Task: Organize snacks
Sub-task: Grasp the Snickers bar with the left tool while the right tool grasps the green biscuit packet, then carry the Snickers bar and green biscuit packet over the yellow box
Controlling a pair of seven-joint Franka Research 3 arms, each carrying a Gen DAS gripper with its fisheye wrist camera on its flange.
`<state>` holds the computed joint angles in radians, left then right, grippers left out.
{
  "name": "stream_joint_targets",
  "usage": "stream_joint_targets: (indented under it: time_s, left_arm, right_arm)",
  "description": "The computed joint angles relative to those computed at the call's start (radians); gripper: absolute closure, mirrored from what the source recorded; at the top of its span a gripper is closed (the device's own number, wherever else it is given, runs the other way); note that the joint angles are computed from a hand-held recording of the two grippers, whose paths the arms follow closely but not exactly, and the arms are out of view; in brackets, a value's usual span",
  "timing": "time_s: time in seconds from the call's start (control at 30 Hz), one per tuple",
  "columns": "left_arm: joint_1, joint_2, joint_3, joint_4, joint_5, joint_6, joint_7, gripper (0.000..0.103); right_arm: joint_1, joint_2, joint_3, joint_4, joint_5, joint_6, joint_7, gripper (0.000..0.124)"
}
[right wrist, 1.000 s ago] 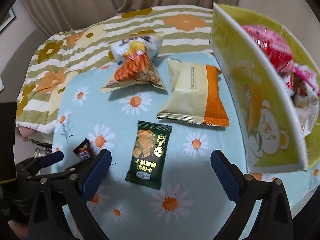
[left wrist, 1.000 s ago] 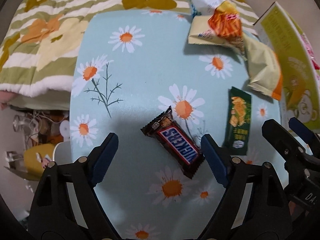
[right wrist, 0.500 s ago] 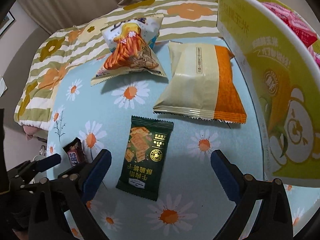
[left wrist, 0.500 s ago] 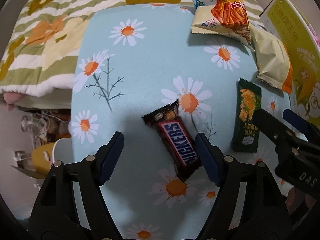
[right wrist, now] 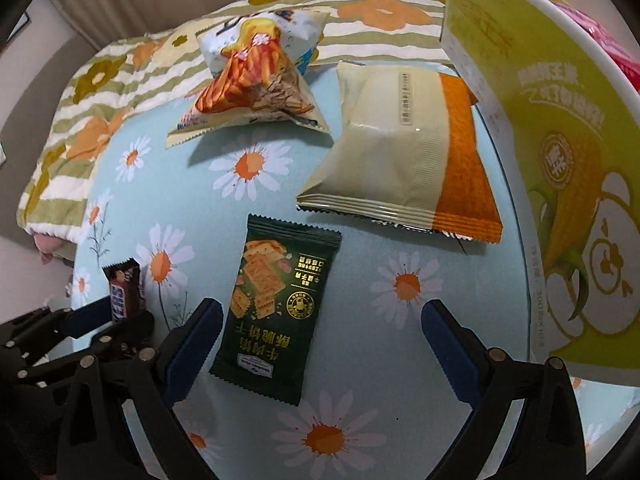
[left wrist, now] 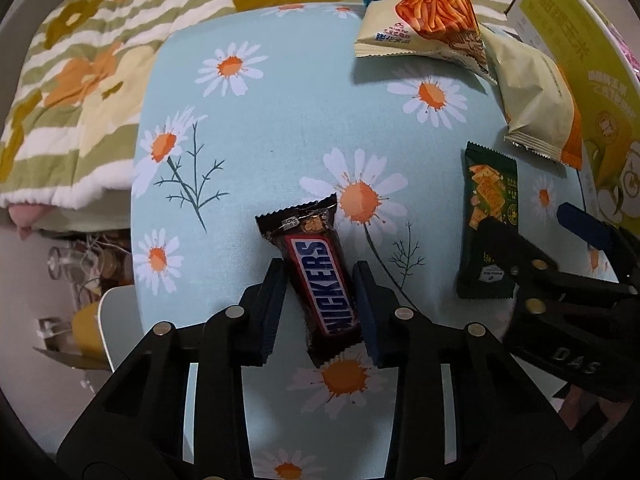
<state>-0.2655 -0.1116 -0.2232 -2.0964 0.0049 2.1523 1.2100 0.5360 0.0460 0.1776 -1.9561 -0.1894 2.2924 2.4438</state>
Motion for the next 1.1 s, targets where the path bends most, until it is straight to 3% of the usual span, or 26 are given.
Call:
stream_joint_targets:
  time_s: [0.2, 0.3, 0.5, 0.57, 1.1]
  left_arm:
    - [0.014, -0.036, 0.016, -0.042, -0.014, 0.022, 0.015, 0.075]
    - [0.02, -0.052, 0.024, -0.06, -0.03, 0.029, 0.019, 0.075]
    - [0.027, -0.07, 0.032, -0.08, -0.041, 0.047, 0.029, 0.075]
    - [0.028, -0.073, 0.034, -0.083, -0.044, 0.053, 0.035, 0.075]
    - [0.017, -0.156, 0.053, -0.067, -0.094, 0.09, 0.121, 0.076]
  right_arm:
    - [0.029, 0.059, 0.003, 0.067, -0.05, -0.052, -0.02, 0.025]
    - [0.053, 0.064, 0.001, 0.069, -0.106, -0.044, -0.004, 0.034]
    - [0.069, 0.053, 0.002, 0.048, -0.158, 0.021, 0.003, 0.064]
    - [0.072, 0.054, 0.002, 0.047, -0.168, 0.036, 0.004, 0.081]
    - [0.051, -0.056, 0.022, 0.016, -0.249, 0.059, 0.121, 0.083]
